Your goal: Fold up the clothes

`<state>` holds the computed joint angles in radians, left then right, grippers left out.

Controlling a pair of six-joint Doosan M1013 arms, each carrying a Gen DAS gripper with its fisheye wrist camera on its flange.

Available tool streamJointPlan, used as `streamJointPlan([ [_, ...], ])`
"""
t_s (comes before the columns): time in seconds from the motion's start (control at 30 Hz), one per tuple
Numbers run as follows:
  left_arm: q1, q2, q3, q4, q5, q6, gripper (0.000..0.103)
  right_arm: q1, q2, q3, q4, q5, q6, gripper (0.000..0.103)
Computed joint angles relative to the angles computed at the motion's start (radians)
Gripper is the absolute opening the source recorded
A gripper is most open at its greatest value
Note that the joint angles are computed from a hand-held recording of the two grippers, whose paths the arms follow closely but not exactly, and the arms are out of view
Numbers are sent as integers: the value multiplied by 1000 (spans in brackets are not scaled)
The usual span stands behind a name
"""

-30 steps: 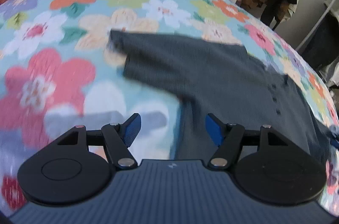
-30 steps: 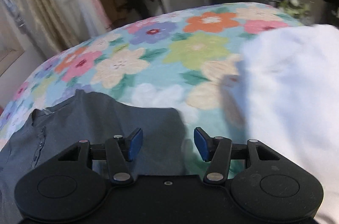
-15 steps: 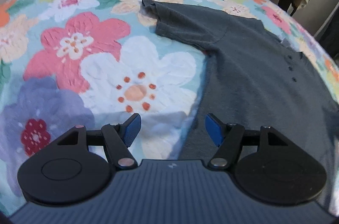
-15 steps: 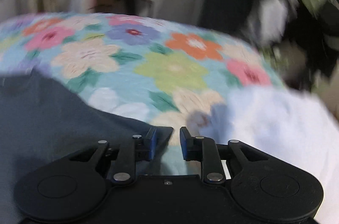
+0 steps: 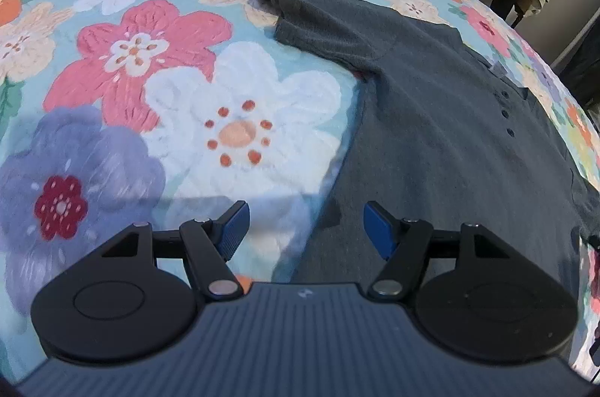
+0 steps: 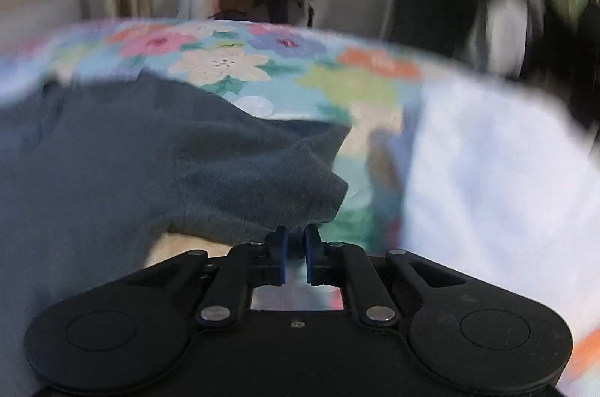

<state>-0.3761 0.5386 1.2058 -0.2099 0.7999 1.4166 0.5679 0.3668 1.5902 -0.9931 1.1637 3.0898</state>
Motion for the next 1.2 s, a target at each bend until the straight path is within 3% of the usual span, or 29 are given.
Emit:
streamJointPlan([
  [0.13, -7, -25, 27, 7, -10, 8, 67, -20, -4, -19, 90, 65, 72, 13],
  [0.2, -12, -40, 41, -3, -23, 33, 67, -18, -41, 6, 105, 17, 199, 18],
  [0.27, -18, -50, 44, -18, -18, 59, 70, -1, -71, 24, 95, -39, 276, 35],
  [0.33, -27, -63, 51, -31, -21, 100, 72, 29, -80, 16, 87, -42, 294, 56],
  [0.43, -47, -85, 68, -5, -27, 131, 79, 69, -86, -3, 91, -68, 254, 59],
  [0.53, -64, -100, 78, 14, -16, 159, 79, 99, -82, -40, 139, -94, 178, 67],
  [0.73, -84, -137, 115, -38, 31, 238, 80, 176, -76, -109, 219, -96, 89, 71],
  [0.9, -106, -178, 165, -50, 34, 319, 83, 212, -38, -183, 309, -30, -14, 80],
  [1.0, -113, -198, 193, -89, 40, 372, 84, 235, -26, -205, 326, -16, -42, 83],
  [1.2, -141, -226, 229, -53, 24, 388, 85, 268, 6, -259, 396, 27, -143, 83],
])
